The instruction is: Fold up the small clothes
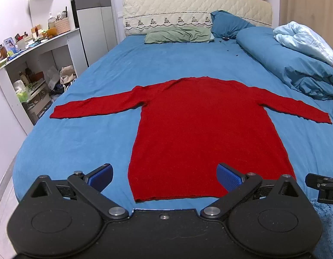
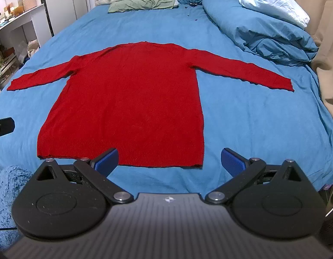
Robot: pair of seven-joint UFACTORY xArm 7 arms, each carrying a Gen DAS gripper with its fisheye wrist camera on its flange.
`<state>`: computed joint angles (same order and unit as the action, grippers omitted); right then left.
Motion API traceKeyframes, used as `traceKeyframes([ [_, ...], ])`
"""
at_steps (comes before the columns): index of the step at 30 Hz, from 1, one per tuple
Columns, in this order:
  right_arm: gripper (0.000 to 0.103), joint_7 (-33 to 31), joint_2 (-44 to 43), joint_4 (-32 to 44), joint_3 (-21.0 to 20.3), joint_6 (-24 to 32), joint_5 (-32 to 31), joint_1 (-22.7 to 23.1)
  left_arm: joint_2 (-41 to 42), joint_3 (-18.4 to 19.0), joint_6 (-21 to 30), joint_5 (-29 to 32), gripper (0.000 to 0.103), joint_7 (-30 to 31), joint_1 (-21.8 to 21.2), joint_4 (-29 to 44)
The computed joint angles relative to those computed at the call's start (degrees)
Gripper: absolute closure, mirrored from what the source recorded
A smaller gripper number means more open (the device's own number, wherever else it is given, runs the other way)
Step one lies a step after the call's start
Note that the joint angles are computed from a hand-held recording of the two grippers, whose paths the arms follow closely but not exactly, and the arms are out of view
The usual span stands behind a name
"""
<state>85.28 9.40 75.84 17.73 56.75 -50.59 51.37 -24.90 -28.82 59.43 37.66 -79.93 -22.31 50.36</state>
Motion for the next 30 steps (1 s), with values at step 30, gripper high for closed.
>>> traceKeyframes([
  [30, 0.0, -0.5, 0.0, -0.3, -0.1, -0.6, 0.7, -0.4, 0.1, 0.3, 0.0, 0.1, 0.0, -0.2, 0.0, 0.1],
])
